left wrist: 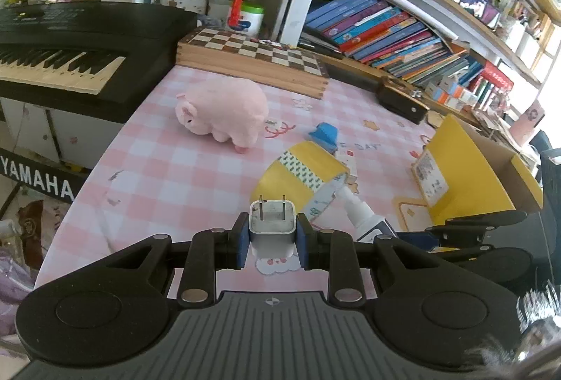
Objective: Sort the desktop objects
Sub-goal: 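Carry the plug with the left tool while the right tool carries the bottle toward the yellow box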
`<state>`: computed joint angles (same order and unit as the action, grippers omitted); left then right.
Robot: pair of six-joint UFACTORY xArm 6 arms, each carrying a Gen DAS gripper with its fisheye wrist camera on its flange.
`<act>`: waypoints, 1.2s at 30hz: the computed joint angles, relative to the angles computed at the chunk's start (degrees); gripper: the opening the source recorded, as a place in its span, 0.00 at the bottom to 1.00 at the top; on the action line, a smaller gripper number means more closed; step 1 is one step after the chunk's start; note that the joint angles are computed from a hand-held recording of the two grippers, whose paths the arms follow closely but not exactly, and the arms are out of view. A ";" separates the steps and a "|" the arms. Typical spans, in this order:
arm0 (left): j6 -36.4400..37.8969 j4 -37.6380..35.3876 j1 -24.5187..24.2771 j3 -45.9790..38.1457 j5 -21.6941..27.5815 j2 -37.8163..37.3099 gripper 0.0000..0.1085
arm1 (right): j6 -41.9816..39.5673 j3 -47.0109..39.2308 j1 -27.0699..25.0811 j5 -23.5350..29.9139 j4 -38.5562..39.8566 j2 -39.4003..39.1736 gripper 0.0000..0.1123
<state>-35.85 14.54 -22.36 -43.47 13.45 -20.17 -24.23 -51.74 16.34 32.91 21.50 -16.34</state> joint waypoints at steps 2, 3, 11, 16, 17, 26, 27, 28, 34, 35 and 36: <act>2.11 -1.96 -0.19 0.87 -0.55 -0.88 0.22 | 1.62 0.95 0.15 -0.29 -0.87 -1.32 0.29; 2.92 -2.63 -0.29 1.26 -0.73 -1.27 0.22 | 2.44 1.43 0.27 -0.49 -1.39 -1.91 0.29; 9.01 -8.19 -0.77 4.81 -1.85 -5.19 0.22 | 10.44 5.47 1.87 -1.49 -6.38 -6.99 0.29; 12.88 -11.53 -1.03 7.37 -1.82 -8.60 0.22 | 16.96 8.24 3.26 -2.16 -10.53 -10.46 0.29; 13.69 -12.27 -1.10 7.87 -1.80 -9.29 0.22 | 18.43 8.83 3.55 -2.31 -11.55 -11.18 0.29; 21.89 -19.65 -2.15 11.92 -1.29 -16.01 0.22 | 30.04 12.85 5.90 -1.87 -18.03 -18.15 0.29; 23.21 -20.79 -2.40 12.28 -1.19 -16.77 0.22 | 31.04 13.34 6.18 -1.72 -18.58 -19.12 0.29; 24.38 -21.85 -2.62 12.66 -1.12 -17.50 0.22 | 32.08 13.80 6.43 -1.66 -19.30 -19.99 0.29; 30.42 -27.04 -4.12 14.08 -0.07 -21.36 0.22 | 39.89 16.24 8.43 -0.73 -24.45 -25.15 0.29; 31.10 -27.54 -4.42 14.29 0.15 -21.99 0.22 | 41.14 16.63 8.83 -0.42 -25.19 -26.10 0.29; 32.02 -28.27 -4.75 14.50 0.45 -22.69 0.22 | 42.44 16.97 9.30 -0.05 -26.07 -26.94 0.29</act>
<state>-3.83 -13.72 -27.11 -28.97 13.89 -42.86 18.21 -34.77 25.64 32.86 -4.57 -43.28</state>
